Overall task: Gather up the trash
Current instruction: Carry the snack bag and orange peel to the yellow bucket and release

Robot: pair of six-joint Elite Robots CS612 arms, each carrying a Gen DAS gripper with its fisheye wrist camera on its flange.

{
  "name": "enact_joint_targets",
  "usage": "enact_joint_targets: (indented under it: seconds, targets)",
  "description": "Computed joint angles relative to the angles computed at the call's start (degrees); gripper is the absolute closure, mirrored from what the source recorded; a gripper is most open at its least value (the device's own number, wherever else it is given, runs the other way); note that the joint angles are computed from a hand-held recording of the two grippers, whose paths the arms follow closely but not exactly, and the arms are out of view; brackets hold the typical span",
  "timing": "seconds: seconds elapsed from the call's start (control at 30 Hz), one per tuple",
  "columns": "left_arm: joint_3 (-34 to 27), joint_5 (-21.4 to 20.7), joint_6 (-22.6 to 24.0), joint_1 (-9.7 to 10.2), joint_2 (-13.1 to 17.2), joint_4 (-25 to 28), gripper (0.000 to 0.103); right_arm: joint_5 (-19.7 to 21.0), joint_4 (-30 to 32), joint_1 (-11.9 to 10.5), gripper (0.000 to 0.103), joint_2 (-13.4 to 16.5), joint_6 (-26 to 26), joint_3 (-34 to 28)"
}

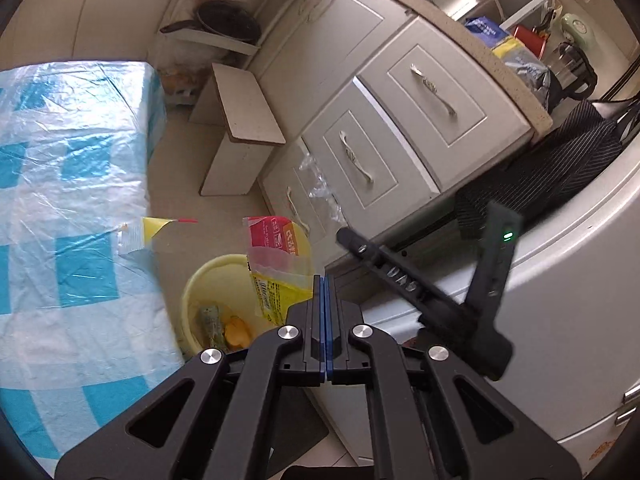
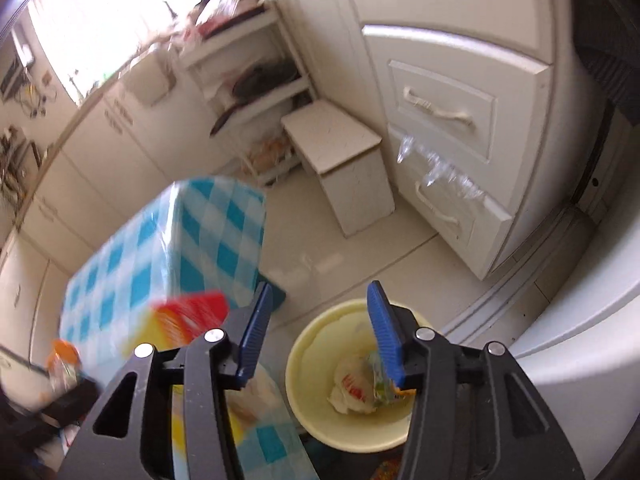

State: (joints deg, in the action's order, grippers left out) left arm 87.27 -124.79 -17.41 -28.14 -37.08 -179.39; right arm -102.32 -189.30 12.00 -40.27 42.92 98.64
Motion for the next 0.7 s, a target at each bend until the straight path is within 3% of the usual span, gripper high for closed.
enact_joint_targets:
  seconds: [0.17,0.47,0.6,0.7]
  targets:
    - [-2.7,1.9,1.9,-2.33,2.3,5.1,0.102,-4.0,-7.1,-0.2,0.049,-0.7,2.9,2.2]
    - [-8.1,11.3,4.1,-5.71,6.1,19.0,0.1,-1.3,-10.1,-1.2,0.049,-0.9,2.9,2.9]
    - [-7.3,13.6,4.9,-5.78,5.5,18.8,0.066,-0.9,-10.5,-1.2,0.048,-1.2,3.0,3.2]
    - [-5.2,14.1,6.0,-5.34,4.0,16.5,0.057,-1.1,-11.0,-1.0,0.046,-1.1,3.1,3.0]
